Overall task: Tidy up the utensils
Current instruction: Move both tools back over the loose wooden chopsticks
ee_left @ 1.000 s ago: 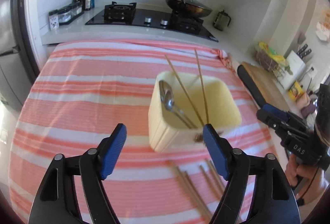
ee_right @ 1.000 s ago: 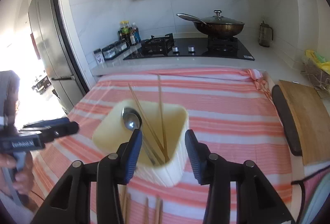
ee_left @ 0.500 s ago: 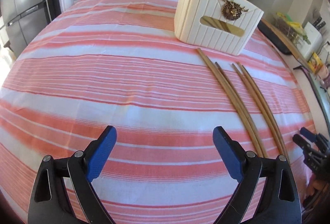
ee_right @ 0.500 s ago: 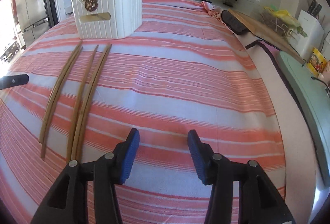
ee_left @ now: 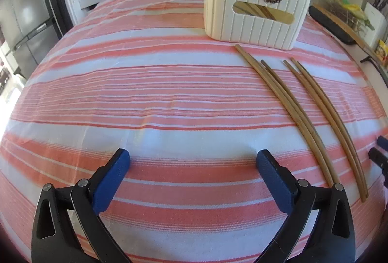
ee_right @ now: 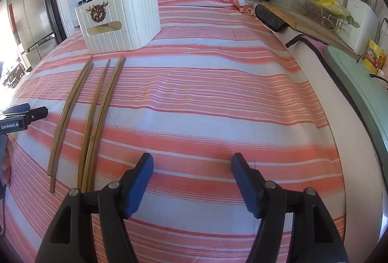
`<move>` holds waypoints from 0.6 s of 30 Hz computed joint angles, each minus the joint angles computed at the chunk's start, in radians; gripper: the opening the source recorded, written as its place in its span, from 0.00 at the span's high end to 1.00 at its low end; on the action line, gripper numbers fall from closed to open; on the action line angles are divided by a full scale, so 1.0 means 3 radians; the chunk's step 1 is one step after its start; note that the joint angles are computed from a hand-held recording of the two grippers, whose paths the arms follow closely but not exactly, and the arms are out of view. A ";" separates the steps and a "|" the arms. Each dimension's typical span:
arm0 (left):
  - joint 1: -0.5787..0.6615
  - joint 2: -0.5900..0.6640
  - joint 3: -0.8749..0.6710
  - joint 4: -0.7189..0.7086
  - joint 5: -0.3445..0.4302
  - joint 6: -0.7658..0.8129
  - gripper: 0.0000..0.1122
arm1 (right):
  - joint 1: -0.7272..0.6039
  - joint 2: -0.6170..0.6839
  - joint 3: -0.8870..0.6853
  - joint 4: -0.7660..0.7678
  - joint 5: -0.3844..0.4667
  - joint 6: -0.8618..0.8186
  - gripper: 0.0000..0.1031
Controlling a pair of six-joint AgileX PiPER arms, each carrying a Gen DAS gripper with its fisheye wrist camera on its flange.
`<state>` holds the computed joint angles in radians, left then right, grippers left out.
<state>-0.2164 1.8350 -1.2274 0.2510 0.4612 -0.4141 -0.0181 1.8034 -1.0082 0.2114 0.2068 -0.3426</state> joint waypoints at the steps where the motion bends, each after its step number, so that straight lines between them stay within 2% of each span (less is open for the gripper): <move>1: 0.0005 0.0011 -0.0027 -0.0029 0.0029 0.0026 0.09 | 0.0001 -0.0005 0.0008 -0.0004 -0.0005 0.0004 0.34; 6: 0.0014 0.0072 -0.0152 -0.0160 0.0171 0.0167 0.09 | 0.0003 -0.0004 0.0007 0.0012 -0.0003 -0.0007 0.34; 18: 0.0007 0.0074 -0.0161 -0.0148 0.0189 0.0183 0.09 | -0.0002 -0.0005 0.0009 0.0009 -0.0003 -0.0011 0.34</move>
